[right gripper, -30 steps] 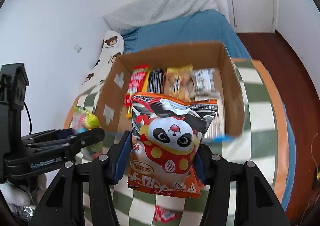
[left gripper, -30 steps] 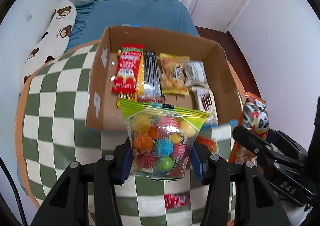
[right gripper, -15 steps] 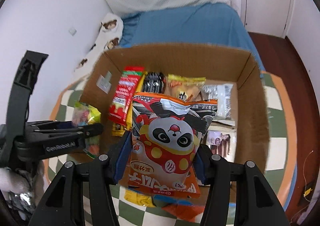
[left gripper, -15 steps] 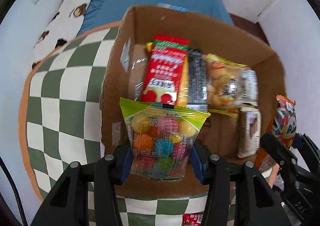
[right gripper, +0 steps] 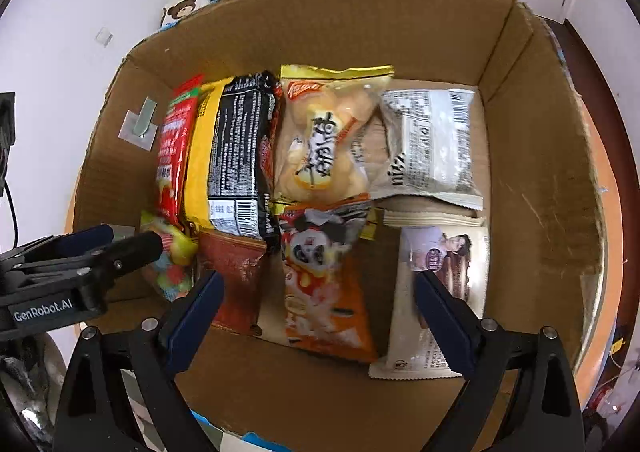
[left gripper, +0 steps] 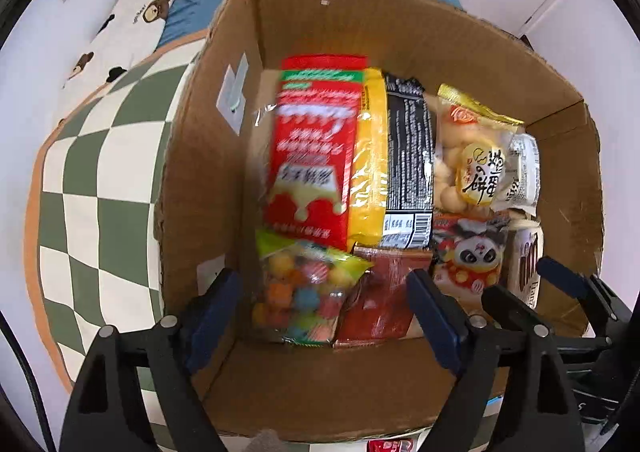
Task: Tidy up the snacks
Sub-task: 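Lower both bags into the box and open both tools to release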
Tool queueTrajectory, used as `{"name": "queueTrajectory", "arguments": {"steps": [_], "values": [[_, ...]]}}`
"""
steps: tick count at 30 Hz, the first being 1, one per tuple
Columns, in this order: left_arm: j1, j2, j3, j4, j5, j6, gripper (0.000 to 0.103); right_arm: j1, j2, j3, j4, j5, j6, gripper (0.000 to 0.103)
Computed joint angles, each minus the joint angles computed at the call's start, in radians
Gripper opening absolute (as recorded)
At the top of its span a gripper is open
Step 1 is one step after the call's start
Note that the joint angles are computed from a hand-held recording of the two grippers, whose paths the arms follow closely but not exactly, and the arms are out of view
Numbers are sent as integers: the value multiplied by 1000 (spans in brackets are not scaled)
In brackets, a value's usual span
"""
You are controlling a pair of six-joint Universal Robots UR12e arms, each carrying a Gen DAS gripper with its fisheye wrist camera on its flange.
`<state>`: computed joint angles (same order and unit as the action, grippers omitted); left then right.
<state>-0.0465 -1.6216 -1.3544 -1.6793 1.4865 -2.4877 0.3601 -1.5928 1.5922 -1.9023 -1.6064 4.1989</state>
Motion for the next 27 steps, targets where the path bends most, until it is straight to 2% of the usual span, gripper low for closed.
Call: {"name": "queueTrajectory", "arguments": {"steps": [6,12,17,20,27], "values": [[-5,8,-17,26,9,3,85,16,-5,-18,60,-81,23,98],[-1,30,-35,42,-18,32,85,42,-2,-53,154,-150,42,98],[4,62,-50,63,-40,45,85,52,-20,-62,192,-189,63,98],[24,82,-52,59,-85,50,85,65,-30,-73,214,-222,83,98],[66,155,-93,124,-163,97,85,120,-34,-108,268,-314,133,98]]}}
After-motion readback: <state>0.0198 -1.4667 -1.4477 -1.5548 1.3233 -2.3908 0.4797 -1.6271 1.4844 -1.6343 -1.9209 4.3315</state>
